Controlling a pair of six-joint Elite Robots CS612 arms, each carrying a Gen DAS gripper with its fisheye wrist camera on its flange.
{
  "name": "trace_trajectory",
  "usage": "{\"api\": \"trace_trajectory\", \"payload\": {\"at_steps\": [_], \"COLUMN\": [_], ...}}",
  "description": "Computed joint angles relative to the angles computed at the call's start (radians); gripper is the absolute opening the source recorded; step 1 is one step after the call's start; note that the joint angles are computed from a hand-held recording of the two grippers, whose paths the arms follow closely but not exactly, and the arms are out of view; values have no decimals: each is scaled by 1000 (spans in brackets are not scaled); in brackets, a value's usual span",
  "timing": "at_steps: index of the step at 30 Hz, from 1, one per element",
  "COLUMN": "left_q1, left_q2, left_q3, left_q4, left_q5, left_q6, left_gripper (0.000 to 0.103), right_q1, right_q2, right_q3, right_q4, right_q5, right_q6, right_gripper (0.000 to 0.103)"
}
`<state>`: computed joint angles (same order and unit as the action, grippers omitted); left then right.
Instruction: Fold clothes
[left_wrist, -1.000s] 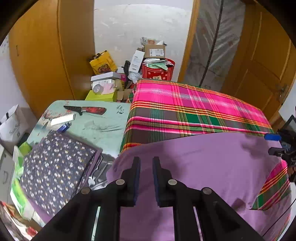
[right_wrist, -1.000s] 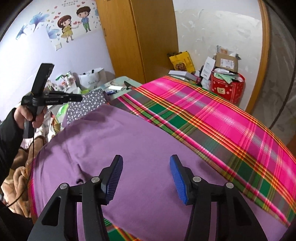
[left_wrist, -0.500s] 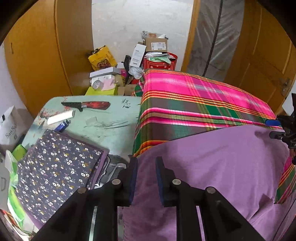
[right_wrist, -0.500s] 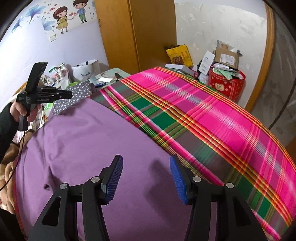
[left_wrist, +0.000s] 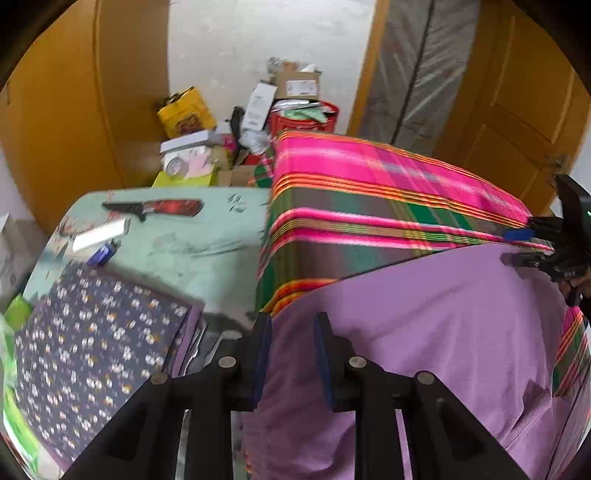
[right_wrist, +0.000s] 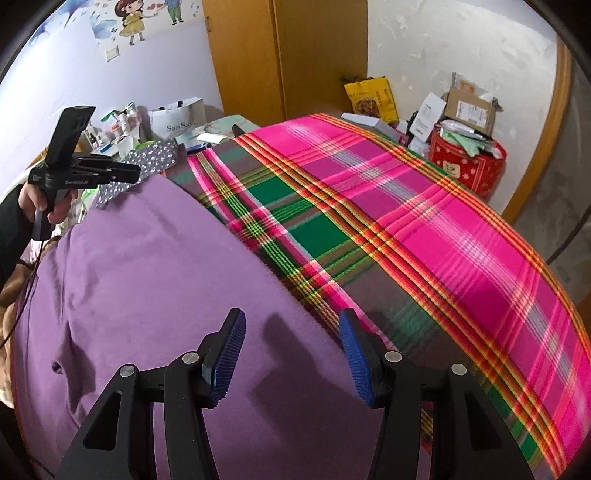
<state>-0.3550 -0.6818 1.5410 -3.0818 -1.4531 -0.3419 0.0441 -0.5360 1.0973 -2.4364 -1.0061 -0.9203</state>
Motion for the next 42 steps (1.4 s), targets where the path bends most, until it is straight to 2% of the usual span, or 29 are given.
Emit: {"api": "trace_trajectory", "payload": {"at_steps": [3,8,11,13,15,23,26,27,29,30,31,33,37,42], "left_q1": [-7,-19,-18,-19,-20,-30,-25,-25,-28,-32,-40,-53,-53,-64], "left_q2": [10,31,44,50,54,64,66,66,67,67,68,70,64,29], "left_q3": [-21,-69,-88,-95,-99,-103,-109,-109,-108,-108,-108,-109,-98,-45], "left_q4": [-7,42,55,60,59,36,41,40,35,34,34,36,20,-58], "left_q5": [-12,-4,-4,3,12,43,29,27,26,36,62,110,108,124], "left_q6": [59,134,147,159,171,255,241,243,256,267,283,306,280,265], "left_gripper": [25,25,25,25,25,27,28,28,18,7,3,1,1,1], "right_q1": [-2,-3,-3,-5,-6,-8,-7,-7,-5,-4,-2,0,-2,-10], "right_q2": [12,24,24,27,28,29,28,28,28,27,24,19,4,-31], "right_q3": [-23,-50,-48,-55,-55,-49,-45,-45,-44,-39,-32,-22,6,58], "right_q4": [32,106,110,123,117,104,87,84,77,66,53,34,-12,-69], "right_q5": [19,33,32,39,37,47,40,38,33,30,24,14,16,45], "right_q6": [7,-28,-45,-42,-41,-39,-35,-32,-27,-26,-27,-26,-12,-4], "right_gripper": [55,54,43,30,25,21,17,12,7,6,5,4,4,4]}}
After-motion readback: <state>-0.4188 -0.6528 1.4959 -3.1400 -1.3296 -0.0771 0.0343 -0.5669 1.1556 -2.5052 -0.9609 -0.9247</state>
